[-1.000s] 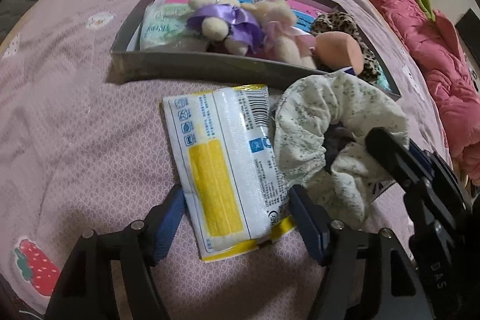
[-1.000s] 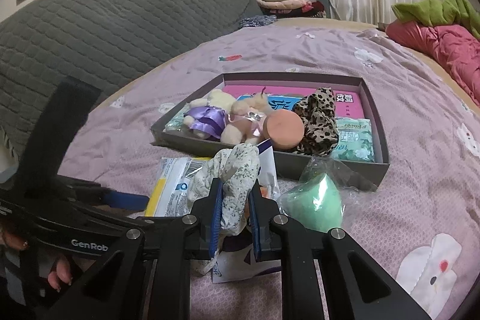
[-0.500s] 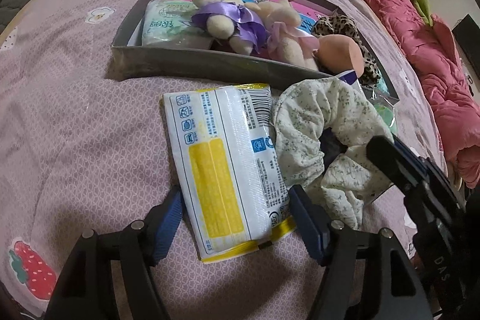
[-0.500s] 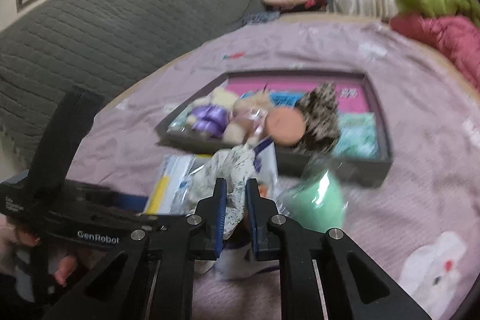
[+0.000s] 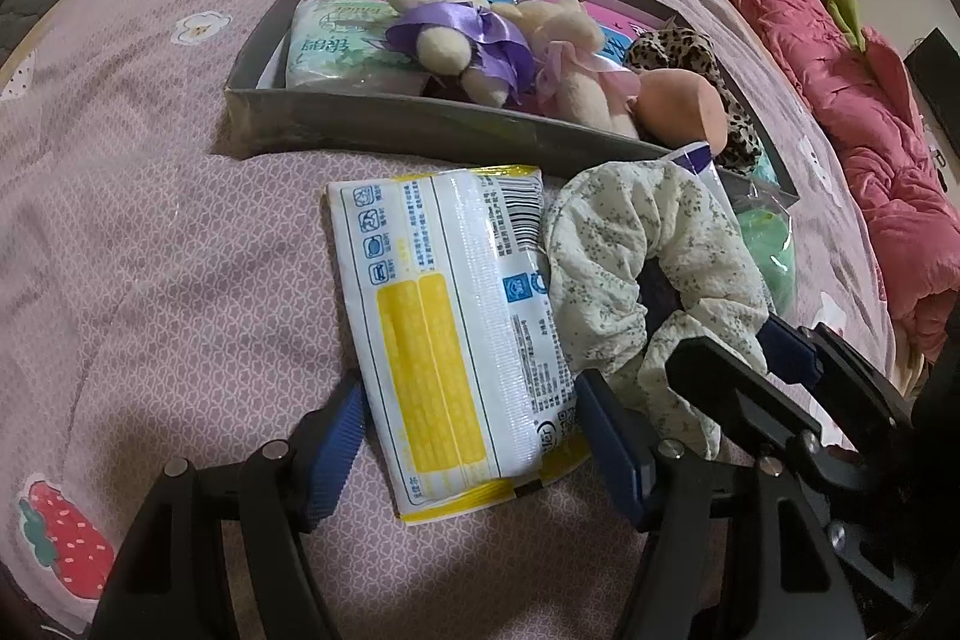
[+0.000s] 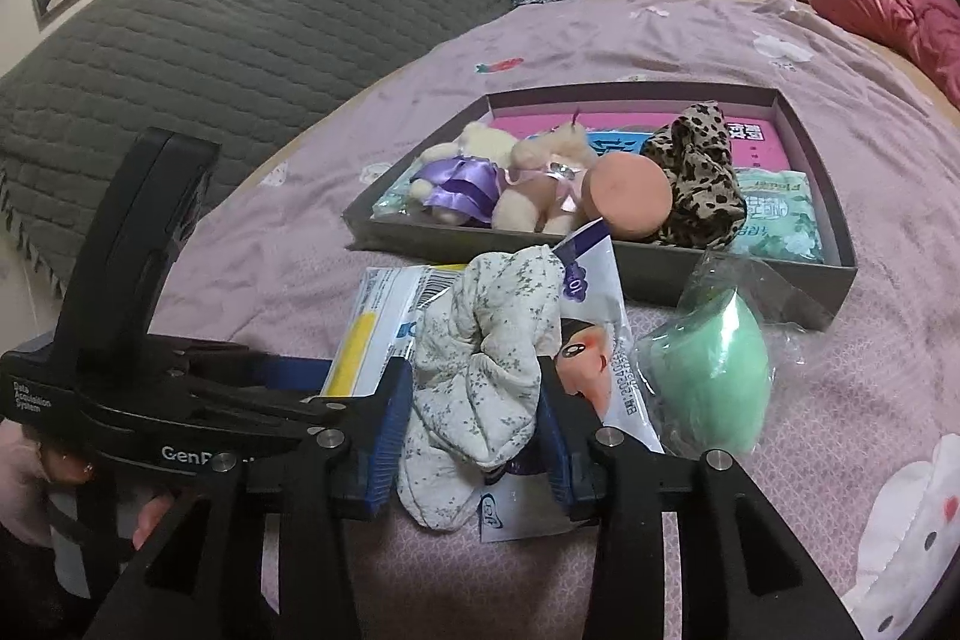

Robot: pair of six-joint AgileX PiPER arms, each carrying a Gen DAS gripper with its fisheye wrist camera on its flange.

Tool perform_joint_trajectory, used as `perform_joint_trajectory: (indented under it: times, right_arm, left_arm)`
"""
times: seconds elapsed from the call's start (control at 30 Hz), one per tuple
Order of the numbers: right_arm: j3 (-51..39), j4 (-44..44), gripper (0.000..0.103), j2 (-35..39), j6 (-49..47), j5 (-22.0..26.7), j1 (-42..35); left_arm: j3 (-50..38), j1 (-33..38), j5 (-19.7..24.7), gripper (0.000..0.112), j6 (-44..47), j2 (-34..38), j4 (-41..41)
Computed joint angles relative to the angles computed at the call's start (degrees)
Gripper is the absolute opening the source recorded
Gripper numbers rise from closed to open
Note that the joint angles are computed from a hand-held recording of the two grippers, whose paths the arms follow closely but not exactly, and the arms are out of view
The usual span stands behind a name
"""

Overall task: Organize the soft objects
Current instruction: 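Lift the wipe pack and scrunchie and carry both over the tray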

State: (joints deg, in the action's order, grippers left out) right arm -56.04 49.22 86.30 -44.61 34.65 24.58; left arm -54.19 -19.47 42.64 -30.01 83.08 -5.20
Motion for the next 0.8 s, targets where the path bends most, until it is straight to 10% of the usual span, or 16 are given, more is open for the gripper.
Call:
perform_joint_trajectory:
  times: [0.23, 0.43, 0.8]
  right_arm:
    - [1.08, -13.12, 0.01, -1.81, 8.35, -7.53, 5.29]
    - [4.47, -21.26, 0.01, -8.0, 15.29, -15.96, 6.51]
    - [5.42, -17.32, 0.01, -10.29, 12.0, -16.67, 2.07]
  left_arm:
    - [-0.39, -0.81, 0.34, 0.069, -1.29, 0.28, 1.46]
    - [-1.5, -1.92, 1.14, 0.07, -4.54, 1.2, 3.55]
    - [-6.62, -4.82, 3.6, 0.058, -13.33, 6.44, 10.37]
